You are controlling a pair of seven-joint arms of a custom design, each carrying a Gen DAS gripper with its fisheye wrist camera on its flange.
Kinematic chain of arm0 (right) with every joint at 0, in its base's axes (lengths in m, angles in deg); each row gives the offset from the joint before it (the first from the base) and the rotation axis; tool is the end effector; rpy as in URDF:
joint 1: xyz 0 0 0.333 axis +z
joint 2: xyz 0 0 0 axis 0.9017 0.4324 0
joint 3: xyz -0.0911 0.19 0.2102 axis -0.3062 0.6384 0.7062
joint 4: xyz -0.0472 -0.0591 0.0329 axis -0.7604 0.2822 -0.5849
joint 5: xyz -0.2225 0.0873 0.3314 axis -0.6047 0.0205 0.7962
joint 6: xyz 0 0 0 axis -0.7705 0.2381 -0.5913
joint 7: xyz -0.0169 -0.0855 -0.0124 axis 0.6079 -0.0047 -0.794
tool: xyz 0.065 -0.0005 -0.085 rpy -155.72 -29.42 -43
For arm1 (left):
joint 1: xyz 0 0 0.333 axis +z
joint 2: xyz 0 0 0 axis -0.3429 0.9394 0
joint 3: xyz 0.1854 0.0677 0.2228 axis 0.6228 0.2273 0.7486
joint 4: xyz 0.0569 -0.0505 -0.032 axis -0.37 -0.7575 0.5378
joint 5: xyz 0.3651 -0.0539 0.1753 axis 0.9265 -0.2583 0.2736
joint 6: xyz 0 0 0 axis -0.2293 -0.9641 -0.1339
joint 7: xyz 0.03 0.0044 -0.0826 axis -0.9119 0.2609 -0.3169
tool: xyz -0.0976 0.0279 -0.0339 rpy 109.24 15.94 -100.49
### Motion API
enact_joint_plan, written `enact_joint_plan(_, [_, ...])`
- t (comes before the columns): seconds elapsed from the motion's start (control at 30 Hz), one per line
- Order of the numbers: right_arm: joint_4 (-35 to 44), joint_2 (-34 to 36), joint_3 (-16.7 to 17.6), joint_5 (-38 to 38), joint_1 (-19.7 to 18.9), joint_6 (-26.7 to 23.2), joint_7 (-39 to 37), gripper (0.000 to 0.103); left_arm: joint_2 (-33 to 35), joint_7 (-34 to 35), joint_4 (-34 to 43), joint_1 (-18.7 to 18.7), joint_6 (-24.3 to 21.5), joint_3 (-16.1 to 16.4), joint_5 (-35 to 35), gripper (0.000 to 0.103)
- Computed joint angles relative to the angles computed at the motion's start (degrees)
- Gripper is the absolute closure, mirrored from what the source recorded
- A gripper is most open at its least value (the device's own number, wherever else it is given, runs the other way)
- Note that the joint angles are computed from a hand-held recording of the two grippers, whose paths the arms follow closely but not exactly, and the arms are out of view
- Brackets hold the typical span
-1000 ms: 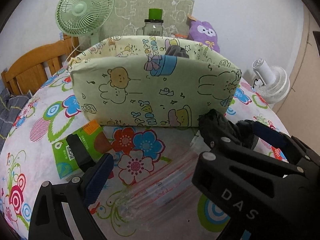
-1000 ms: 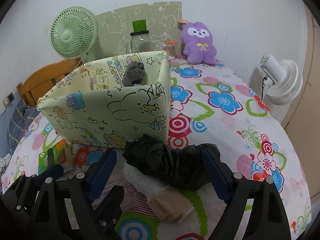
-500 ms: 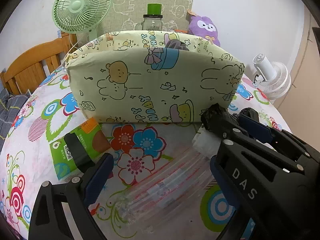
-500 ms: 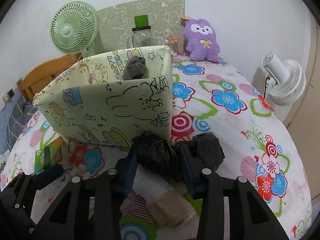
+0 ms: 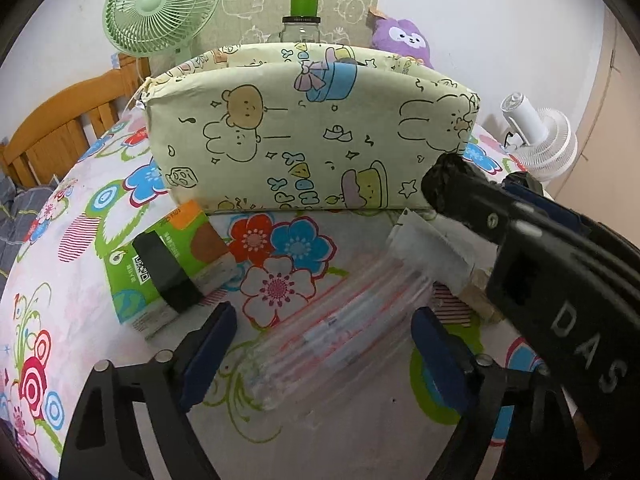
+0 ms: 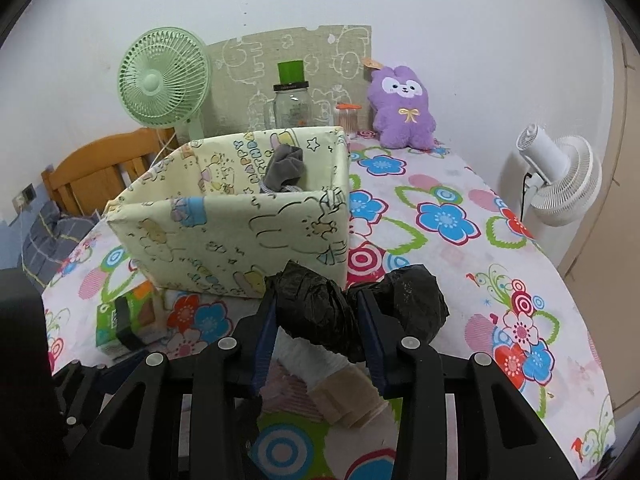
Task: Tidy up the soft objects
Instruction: 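Grasp the clear striped plastic bag with the left tool while the right tool grips the black bag, then carry the clear bag with the left tool over the box while the right tool carries the black bag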
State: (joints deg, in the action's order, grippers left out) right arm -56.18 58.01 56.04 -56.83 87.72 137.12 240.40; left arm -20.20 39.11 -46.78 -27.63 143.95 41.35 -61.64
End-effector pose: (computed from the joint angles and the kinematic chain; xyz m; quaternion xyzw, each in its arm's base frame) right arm 0.6260 0.2651 0.4958 -0.4673 0.7706 -0.3480 0.2583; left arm 0.6830 -0.2256 0.4751 -0.4312 0.8358 -0.3188 0.1177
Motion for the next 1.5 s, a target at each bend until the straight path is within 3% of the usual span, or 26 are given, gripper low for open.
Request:
enact_joint_plan(0.33, [-1.05, -0.53, 0.63, 2.00, 0.30, -0.46, -0.99, 0.061, -1.69, 1.78, -2.38, 0.56, 1.27, -0.46, -2.21, 0.032])
enact_joint_plan(0.5, [-1.36, -0.55, 0.86, 2.57, 0.47, -0.37, -1.34, 0.061, -1.81, 1.61, -2.14, 0.77, 0.55, -0.26, -2.85, 0.047])
enact_joint_plan(0.7, [-1.32, -0.56, 0.89, 2.64, 0.60, -0.23, -1.52, 0.061, -2.81, 1.04, -3.70, 0.29, 2.88, 0.24, -1.72, 0.064])
enact_joint_plan(0.83, [-1.02, -0.32, 0.96, 2.83, 0.73, -0.07, -1.85, 0.061, -3.16, 1.68, -3.87, 0.97, 2.68, -0.09, -2.80, 0.071])
enact_joint_plan(0.9, [-0.89, -0.22, 0.93, 3.08, 0.72, 0.38, -1.80, 0.060, -3.10, 2.58, -3.46, 1.55, 1.87, -0.43, -4.15, 0.084])
enact_joint_plan(1.5, [0.22, -0.13, 0.62, 4.25, 0.74, 2.21, -3.09, 0.060, -4.79, 2.79, -4.75, 1.48, 5.77, -0.12, -4.89, 0.084])
